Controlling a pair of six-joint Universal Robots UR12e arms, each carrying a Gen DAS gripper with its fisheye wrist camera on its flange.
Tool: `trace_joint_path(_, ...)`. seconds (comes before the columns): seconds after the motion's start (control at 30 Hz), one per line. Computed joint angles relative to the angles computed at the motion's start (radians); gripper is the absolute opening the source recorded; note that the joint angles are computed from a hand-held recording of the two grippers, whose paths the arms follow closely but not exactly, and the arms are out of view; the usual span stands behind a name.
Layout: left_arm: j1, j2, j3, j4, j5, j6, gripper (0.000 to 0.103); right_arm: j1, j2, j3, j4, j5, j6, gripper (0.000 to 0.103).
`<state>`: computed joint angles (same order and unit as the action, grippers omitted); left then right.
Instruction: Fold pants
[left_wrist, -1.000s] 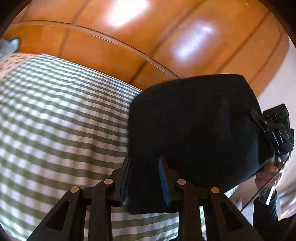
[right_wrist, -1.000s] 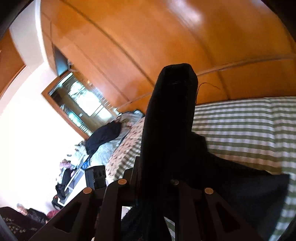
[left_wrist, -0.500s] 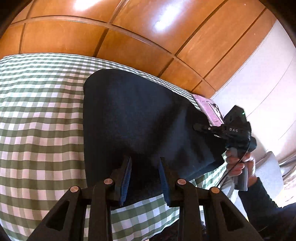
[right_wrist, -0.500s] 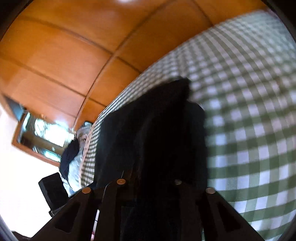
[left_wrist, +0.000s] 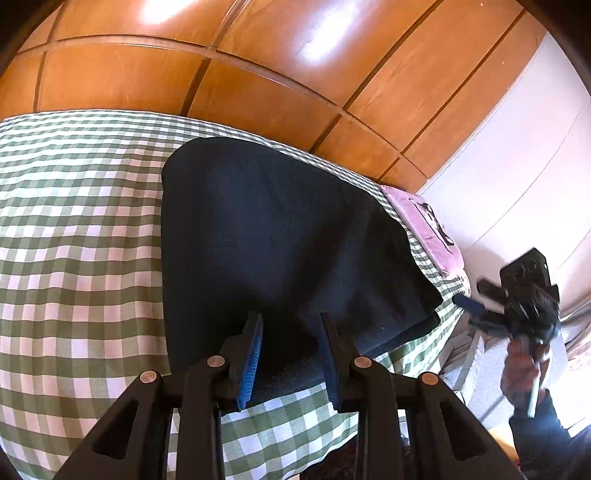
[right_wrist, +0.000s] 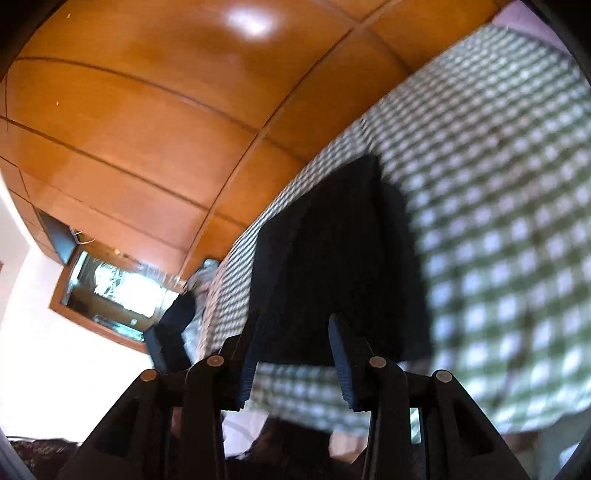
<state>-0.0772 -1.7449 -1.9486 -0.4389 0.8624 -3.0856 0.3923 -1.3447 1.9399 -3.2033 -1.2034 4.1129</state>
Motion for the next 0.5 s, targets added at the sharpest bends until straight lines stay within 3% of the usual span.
trace_joint_path(0.1,0.000,0.001,0.001,-0.002,-0.001,0.003,0.029,0.021,0.020,-0.007,0.024,-0.030,0.042,0.039)
trace_joint_path(0.27,-0.004,0.009,-0.003,0.001,0.013,0.023,0.029,0.016,0.064,-0.022,0.045,-0.062,0.148,0.035)
trace_joint_path(0.3,-0.004,0.011,-0.004,0.001,0.015,0.027,0.029,0.017,0.064,-0.023,0.051,-0.079,0.148,0.030)
trace_joint_path(0.33,-0.004,0.012,-0.004,0.001,0.017,0.030,0.029,0.023,0.063,-0.030,0.073,-0.112,0.130,0.011)
trace_joint_path(0.5,0.017,0.034,-0.024,0.031,-0.043,0.013,0.029,0.042,0.050,-0.047,0.087,-0.143,0.040,0.008)
